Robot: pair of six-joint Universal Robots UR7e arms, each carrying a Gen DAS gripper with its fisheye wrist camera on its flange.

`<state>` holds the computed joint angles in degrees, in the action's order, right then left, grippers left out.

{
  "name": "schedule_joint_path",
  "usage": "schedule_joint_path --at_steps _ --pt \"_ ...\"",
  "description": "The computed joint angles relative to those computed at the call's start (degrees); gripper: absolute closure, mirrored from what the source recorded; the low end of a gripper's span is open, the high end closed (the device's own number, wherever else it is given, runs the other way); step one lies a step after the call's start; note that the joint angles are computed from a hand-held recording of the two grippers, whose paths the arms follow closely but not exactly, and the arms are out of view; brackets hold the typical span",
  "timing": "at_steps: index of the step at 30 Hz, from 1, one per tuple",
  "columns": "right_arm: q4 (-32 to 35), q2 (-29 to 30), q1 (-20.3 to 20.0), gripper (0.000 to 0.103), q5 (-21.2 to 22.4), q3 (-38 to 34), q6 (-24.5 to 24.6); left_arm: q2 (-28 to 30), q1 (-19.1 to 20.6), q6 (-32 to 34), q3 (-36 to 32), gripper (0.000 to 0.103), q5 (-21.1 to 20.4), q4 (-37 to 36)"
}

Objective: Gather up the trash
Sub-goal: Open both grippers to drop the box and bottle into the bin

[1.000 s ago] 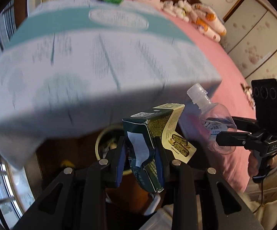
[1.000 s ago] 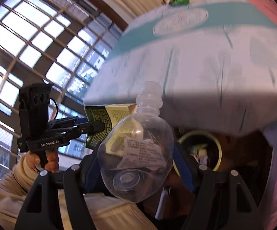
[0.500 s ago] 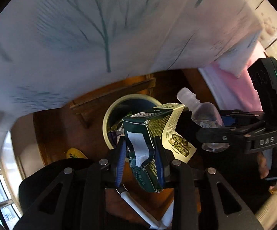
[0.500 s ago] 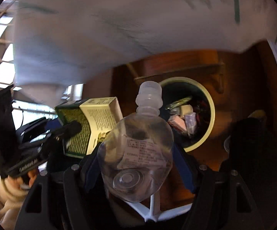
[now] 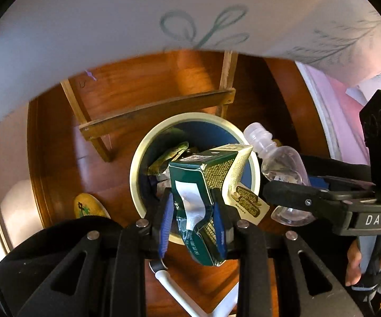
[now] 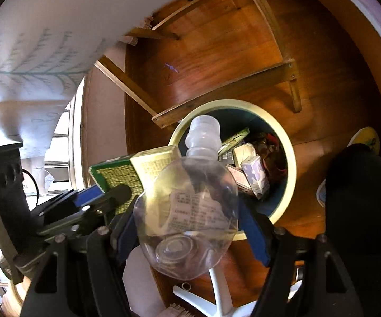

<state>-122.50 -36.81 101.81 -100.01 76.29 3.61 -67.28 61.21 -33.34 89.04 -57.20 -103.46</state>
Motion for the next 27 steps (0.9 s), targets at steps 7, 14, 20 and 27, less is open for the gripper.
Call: schedule_joint_path --at_steps 7,14,20,27 --pt "2.2 1.8 0.1 0.028 -1.4 -2.5 2.7 0.9 0.8 0.4 -1.6 0.057 -0.7 1.1" --pt "1.6 2.6 1.1 0.015 -5.7 -2.4 2.2 0.7 0.9 -0.1 -1.6 0.016 -0.2 2.5" --pt "0.8 2.6 1.5 0.015 -8.9 -1.9 1.9 0.0 0.8 -1.0 -0.9 0.011 0.6 2.0" --pt "0.8 2.6 2.0 0.015 -11.1 -1.7 1.0 -0.4 1.1 -2.1 -0.7 0.011 1.3 2.1"
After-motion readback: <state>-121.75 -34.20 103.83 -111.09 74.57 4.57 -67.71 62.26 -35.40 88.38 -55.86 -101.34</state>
